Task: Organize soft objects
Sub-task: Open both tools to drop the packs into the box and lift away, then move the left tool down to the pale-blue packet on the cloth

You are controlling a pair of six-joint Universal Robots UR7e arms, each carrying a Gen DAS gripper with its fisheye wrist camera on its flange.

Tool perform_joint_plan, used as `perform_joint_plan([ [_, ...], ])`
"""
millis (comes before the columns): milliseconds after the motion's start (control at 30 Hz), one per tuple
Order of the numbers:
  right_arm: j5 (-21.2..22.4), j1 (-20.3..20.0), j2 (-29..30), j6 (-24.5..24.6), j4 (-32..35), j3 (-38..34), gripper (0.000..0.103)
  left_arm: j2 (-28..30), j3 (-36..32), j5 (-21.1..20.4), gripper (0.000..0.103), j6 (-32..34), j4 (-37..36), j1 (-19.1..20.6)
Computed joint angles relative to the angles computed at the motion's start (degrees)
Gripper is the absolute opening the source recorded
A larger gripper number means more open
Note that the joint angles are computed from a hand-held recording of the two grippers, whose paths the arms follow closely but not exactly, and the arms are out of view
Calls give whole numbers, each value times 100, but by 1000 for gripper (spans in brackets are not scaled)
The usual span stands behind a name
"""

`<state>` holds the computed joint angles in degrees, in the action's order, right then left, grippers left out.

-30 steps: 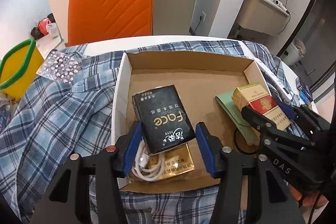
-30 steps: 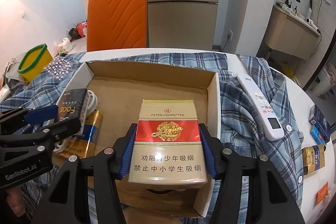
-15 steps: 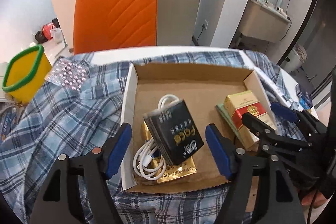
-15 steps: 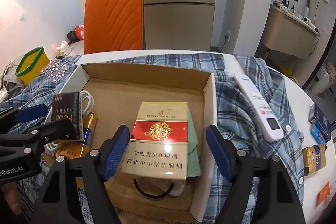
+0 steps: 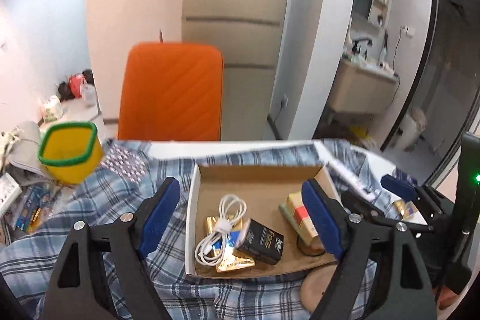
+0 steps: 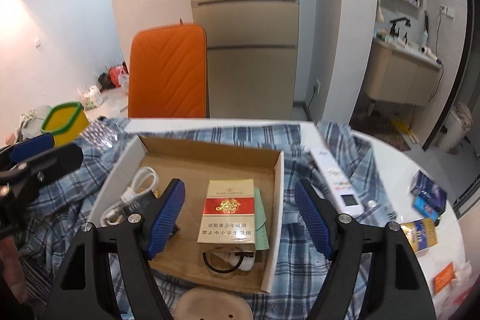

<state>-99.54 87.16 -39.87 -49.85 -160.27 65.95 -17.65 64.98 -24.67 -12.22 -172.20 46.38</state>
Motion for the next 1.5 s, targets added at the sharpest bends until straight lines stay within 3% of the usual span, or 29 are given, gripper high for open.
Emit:
perform_joint_plan([
  [100,263,-13,-289,-54,-330,389,86,69,20,143,88,596,-695,-156],
  [267,561,-23,-725,-247,-950,1029,86,164,136,202,98,1593,-2042,-395],
  [467,986,-108,-1238,-343,-1366,1690,87,557,-150,350,102,3682,-4226,-681],
  [533,1143,-153,-1364,-373,-1514,1878,87,589,-136,335,102,3972,-4529,-736],
  [767,1511,-325,-1731,-287,-1848,2429,88,528,374,325,102,4051,-4820,-876],
  [867,1559,-397,-1871,-316,-1941,2652,88,393,770,403,102,3373,-4331,-900],
  [1100,1547,-516,-2033,-515,-2105,2994,88,333,1353,397,102,2741,-4144,-962],
  [1500,1560,-814,-2129,-506,-2142,3344,88,53,1995,-82,102,824,-2075,-636],
])
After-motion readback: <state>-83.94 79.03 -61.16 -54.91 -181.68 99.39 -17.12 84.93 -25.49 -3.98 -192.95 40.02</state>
